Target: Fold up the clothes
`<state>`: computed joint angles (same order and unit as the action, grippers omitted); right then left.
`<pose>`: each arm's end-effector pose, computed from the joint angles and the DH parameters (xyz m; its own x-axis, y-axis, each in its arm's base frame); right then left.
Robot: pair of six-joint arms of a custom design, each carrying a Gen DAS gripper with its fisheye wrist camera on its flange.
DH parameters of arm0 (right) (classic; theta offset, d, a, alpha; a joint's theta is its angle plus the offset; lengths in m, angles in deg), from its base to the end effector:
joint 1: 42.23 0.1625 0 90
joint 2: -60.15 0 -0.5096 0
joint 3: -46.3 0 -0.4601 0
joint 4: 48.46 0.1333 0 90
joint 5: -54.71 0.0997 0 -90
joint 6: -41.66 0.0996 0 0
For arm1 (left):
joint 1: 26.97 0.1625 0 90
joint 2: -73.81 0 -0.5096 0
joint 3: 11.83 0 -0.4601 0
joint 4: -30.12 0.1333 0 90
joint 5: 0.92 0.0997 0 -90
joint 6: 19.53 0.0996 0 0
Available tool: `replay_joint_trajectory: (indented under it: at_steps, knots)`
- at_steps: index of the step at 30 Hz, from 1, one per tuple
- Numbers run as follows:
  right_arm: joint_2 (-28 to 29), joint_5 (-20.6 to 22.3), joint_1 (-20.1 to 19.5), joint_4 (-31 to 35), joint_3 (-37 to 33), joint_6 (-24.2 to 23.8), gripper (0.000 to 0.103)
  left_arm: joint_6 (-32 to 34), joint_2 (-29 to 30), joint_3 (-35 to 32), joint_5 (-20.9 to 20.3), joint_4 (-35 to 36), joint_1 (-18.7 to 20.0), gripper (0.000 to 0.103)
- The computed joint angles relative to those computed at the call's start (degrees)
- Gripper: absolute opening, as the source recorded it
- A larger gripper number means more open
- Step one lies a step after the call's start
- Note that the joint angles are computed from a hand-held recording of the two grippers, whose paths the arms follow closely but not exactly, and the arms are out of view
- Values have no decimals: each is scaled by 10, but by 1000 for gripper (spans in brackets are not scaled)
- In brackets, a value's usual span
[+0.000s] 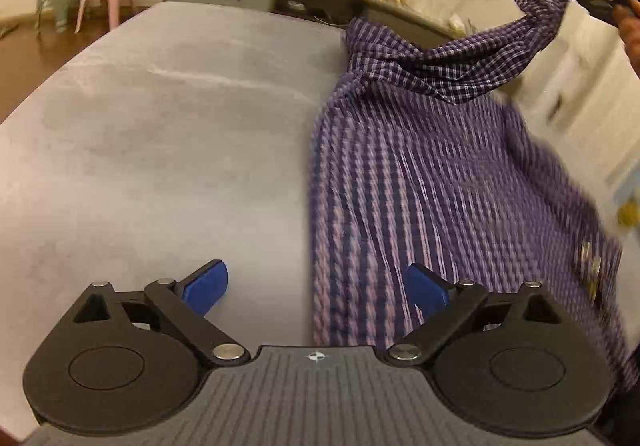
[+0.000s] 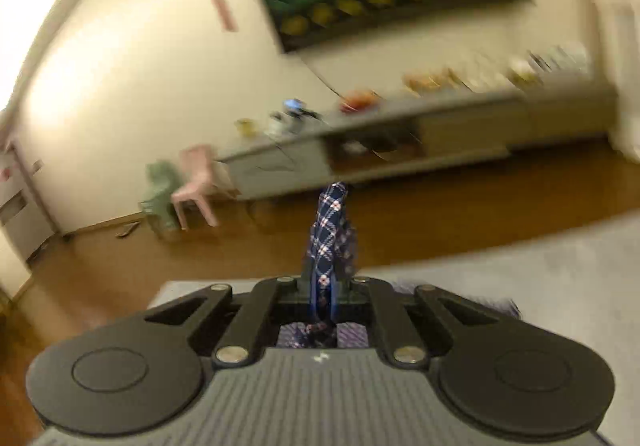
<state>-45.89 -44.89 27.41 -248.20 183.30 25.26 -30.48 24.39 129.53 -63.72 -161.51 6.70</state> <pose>-0.0191 -0.3870 0.4943 -0.8513 0.4247 0.3081 -0.1800 0.3152 -0.9318 -0.2580 -0.3867 0.0192 -0.7028 0.5810 -0.4104 0.6996 0.6691 -0.2508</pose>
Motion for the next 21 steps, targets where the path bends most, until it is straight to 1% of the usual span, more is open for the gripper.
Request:
replay_joint_trajectory:
  at_steps: [1,2,3,4,5,6,8,9,10,12,13,14,15,16,17,19,20,21]
  knots:
    - [-8,37,-34,4,10,18,6,-4,3,11,6,-11,-14,90]
    - [-13,77,-69,4,19,36,6,-8,7,22,13,-24,-29,68]
    - [-14,105,-89,6,23,46,6,-10,10,28,27,-26,-41,47]
    - [-14,132,-108,7,26,56,6,-11,14,32,42,-27,-53,12]
    - [-13,159,-127,8,29,66,6,-23,15,36,48,-22,-62,2]
    - [-1,178,-136,6,21,71,6,-30,19,35,65,-24,-71,2]
    - [22,212,-146,-10,6,89,6,-14,28,32,97,-35,-96,1]
    - [32,227,-148,-25,0,104,6,-7,35,29,100,-43,-109,1]
    - [26,263,-169,-50,2,128,6,0,42,25,101,-51,-122,1]
    - [17,326,-213,-111,6,188,6,34,67,20,123,-73,-161,1]
    - [19,331,-234,-140,7,213,6,61,82,16,129,-83,-177,1]
    - [20,334,-254,-167,8,239,6,79,91,17,115,-80,-188,1]
    - [23,323,-272,-179,8,247,7,96,100,18,99,-75,-198,2]
    - [21,316,-293,-174,10,248,8,101,116,14,96,-71,-207,5]
    - [20,309,-313,-169,12,248,13,97,133,9,106,-62,-218,5]
    - [18,325,-362,-123,19,237,29,86,146,10,120,-43,-232,6]
    - [21,340,-389,-105,25,225,48,78,149,14,129,-40,-239,8]
    - [22,353,-408,-109,37,218,57,61,142,24,139,-32,-244,12]
